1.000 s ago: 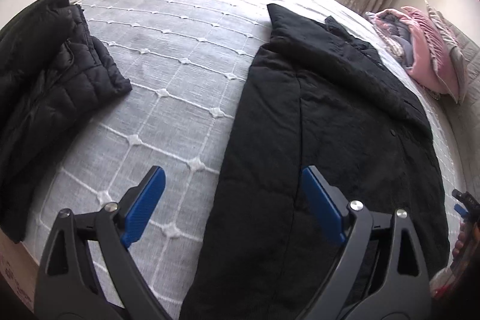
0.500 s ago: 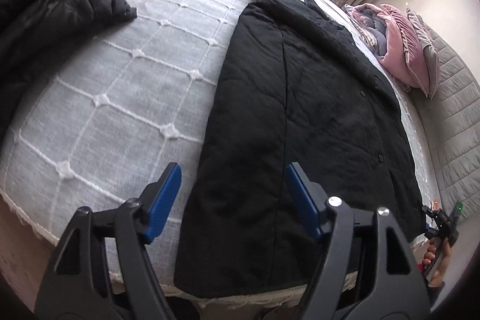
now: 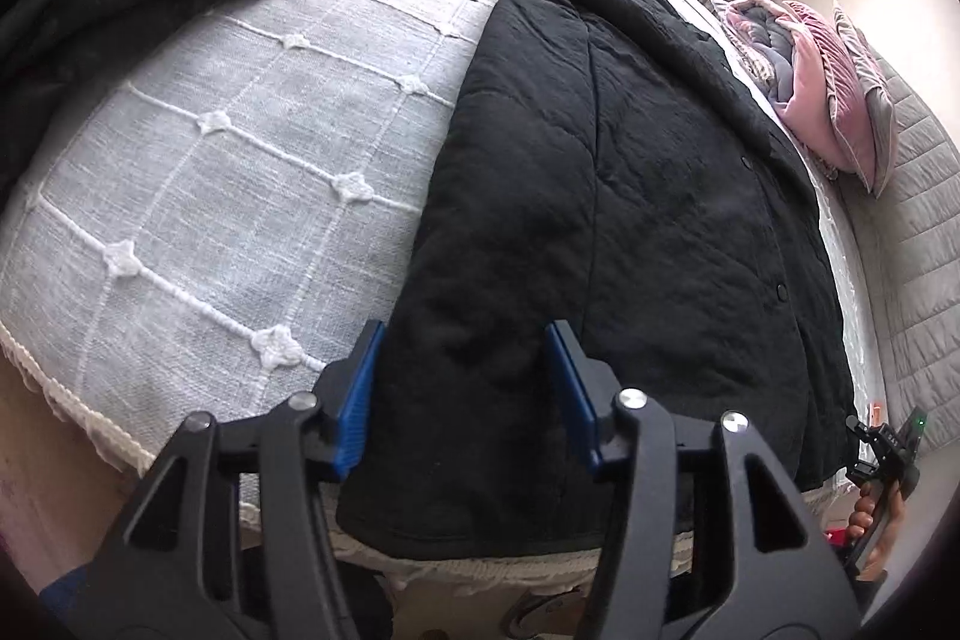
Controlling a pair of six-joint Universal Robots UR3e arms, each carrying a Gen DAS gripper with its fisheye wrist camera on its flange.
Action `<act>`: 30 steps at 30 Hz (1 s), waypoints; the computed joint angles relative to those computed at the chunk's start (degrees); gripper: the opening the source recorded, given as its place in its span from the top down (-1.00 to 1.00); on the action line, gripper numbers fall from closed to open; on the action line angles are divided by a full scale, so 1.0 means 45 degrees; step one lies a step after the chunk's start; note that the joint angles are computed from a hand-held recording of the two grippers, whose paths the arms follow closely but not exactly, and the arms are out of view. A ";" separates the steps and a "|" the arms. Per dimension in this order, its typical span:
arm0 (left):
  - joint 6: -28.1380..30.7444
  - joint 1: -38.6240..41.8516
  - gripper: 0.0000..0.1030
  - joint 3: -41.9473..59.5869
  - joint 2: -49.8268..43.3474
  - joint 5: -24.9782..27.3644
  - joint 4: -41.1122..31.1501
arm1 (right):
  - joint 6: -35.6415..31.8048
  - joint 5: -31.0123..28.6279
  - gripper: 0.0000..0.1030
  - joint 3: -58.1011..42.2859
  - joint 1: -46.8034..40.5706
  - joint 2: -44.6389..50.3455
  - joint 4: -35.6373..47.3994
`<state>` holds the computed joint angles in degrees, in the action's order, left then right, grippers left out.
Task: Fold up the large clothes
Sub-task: 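Grasp the hem with the right tool while the left tool grasps it too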
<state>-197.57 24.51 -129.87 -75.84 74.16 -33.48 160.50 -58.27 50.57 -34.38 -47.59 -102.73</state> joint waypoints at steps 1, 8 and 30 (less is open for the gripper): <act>-0.0026 -0.0107 -0.07 0.0027 -0.0007 0.0104 0.0049 | -0.0026 0.0067 -0.14 0.0005 -0.0052 0.0002 0.0034; -0.0247 -0.1104 0.07 0.0441 -0.0759 0.0973 0.0422 | -0.1049 0.0344 0.31 0.0165 -0.0106 -0.0210 0.0672; -0.0690 -0.0958 0.51 -0.0119 -0.0131 0.0963 0.0774 | -0.1748 0.0717 0.62 0.0242 0.0092 -0.0330 0.0949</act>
